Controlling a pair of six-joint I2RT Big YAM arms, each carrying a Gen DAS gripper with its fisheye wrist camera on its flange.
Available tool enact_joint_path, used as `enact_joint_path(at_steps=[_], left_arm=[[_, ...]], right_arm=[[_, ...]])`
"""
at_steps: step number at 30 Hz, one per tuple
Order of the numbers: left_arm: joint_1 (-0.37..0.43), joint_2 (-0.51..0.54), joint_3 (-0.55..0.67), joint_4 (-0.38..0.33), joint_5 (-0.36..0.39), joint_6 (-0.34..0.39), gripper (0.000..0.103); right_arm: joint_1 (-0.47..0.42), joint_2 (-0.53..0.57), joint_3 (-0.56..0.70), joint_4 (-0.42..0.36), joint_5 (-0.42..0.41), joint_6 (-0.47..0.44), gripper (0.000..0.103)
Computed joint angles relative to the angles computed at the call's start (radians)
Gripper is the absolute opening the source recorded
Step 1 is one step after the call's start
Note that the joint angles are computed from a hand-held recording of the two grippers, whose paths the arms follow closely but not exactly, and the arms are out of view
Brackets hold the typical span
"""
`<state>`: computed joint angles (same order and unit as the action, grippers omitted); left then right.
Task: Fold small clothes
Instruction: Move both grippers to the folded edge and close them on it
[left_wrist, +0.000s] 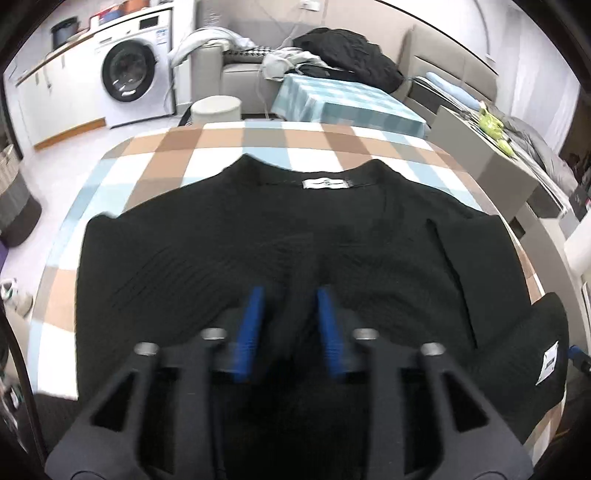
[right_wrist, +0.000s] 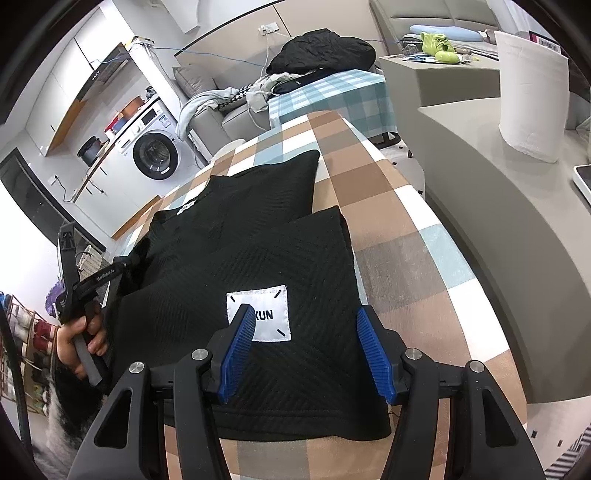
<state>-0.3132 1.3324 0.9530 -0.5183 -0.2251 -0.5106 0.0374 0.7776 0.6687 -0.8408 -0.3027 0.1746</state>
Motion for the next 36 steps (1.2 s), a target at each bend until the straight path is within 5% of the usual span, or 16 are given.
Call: enact_joint_path(at_steps=[3, 10, 18, 20, 24, 27, 32, 36], left_arm=[[-0.010, -0.067, -0.048, -0.002, -0.044, 0.001, 0.056], [-0.035, -0.299, -0.174, -0.092, -0.146, -0.049, 0.066], [-0.080, -0.640, -0.334, -0.328, -0.287, -0.200, 0.078], [-0.080, -0.697, -0.368, -0.381, -0.293, -0.233, 0.078], [-0.065, -0.785, -0.431, -0.447, -0.245, -0.267, 0.078], [-0.046, -0.821, -0.464, -0.455, -0.200, -0.269, 0.078], [-0.028, -0.828, -0.489, -0.413, -0.158, -0.268, 0.060], [-0.027, -0.843, -0.487, -0.405, -0.152, -0.281, 0.032]], right_arm=[[-0.008, -0.002, 0.000, -0.006, -0.001, -0.009, 0.059], [-0.025, 0.014, -0.012, -0.005, 0.000, -0.044, 0.059], [-0.055, 0.063, -0.041, 0.026, -0.027, -0.086, 0.059], [-0.059, 0.064, -0.040, 0.021, -0.073, -0.101, 0.046], [-0.098, 0.010, -0.055, 0.037, -0.236, -0.137, 0.046], [-0.093, 0.014, -0.059, 0.030, -0.174, -0.118, 0.046], [-0.110, 0.036, -0.078, 0.028, -0.115, -0.107, 0.046], [-0.098, 0.013, -0.084, 0.043, -0.110, -0.111, 0.039]])
